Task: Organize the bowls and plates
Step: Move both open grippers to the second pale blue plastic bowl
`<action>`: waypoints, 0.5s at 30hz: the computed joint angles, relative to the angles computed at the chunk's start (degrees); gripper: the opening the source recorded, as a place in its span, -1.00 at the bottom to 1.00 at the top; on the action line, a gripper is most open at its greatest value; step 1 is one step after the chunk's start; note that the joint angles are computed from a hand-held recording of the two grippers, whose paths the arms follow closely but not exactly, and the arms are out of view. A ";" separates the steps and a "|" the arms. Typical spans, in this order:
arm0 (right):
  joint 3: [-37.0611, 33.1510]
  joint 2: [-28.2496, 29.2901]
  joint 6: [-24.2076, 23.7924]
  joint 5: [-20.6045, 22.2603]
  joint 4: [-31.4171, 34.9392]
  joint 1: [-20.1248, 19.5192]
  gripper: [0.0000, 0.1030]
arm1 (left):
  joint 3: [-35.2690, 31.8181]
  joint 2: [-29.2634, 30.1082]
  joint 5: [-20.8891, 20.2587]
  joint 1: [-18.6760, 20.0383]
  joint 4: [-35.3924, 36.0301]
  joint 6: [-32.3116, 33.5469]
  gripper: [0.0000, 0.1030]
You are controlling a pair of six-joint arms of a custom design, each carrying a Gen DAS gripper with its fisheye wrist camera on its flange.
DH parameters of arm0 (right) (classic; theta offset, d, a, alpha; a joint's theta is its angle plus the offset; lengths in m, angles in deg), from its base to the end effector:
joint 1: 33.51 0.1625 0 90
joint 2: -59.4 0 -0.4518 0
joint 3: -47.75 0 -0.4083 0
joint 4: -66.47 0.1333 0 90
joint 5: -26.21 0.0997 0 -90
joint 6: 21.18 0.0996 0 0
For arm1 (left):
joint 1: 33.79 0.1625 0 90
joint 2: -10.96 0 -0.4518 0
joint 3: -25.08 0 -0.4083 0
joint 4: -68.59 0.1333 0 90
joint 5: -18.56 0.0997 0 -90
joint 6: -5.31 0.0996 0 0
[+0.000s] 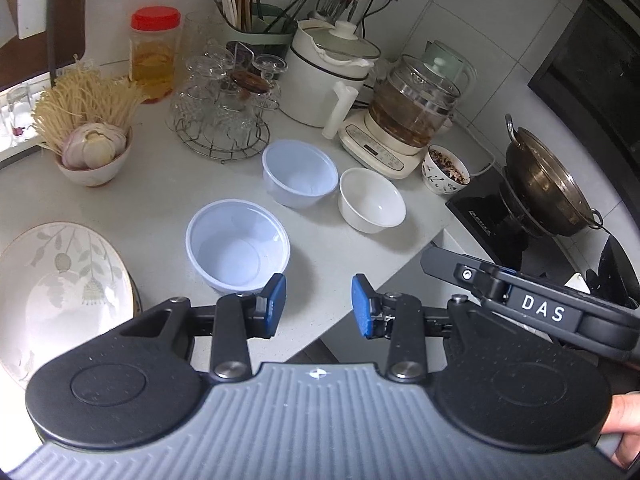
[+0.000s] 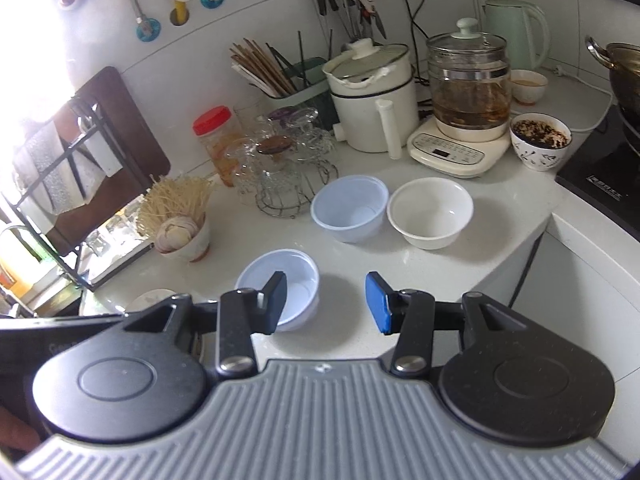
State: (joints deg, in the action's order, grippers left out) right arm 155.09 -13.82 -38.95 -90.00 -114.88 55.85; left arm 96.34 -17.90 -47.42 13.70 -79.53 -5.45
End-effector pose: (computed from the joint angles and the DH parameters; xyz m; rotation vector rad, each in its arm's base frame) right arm 0.0826 -0.5985 0.4015 0.0538 -2.3207 1.1544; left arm -0.4245 -0.7203 0.0447 0.6928 2.7394 -0.6179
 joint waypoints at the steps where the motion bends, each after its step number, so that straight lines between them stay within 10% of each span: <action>1: -0.25 0.05 0.16 -0.13 0.25 -0.13 -0.08 | -0.74 0.43 -0.04 0.11 0.55 0.08 -0.19; 15: -13.13 5.62 -3.15 4.01 9.50 -4.41 -0.08 | -24.23 13.98 1.55 2.48 12.13 -1.22 -0.16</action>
State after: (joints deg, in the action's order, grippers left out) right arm 141.97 -8.20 -42.10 -85.99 -105.38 51.45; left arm 72.10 -3.92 -45.87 16.18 -67.40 -6.67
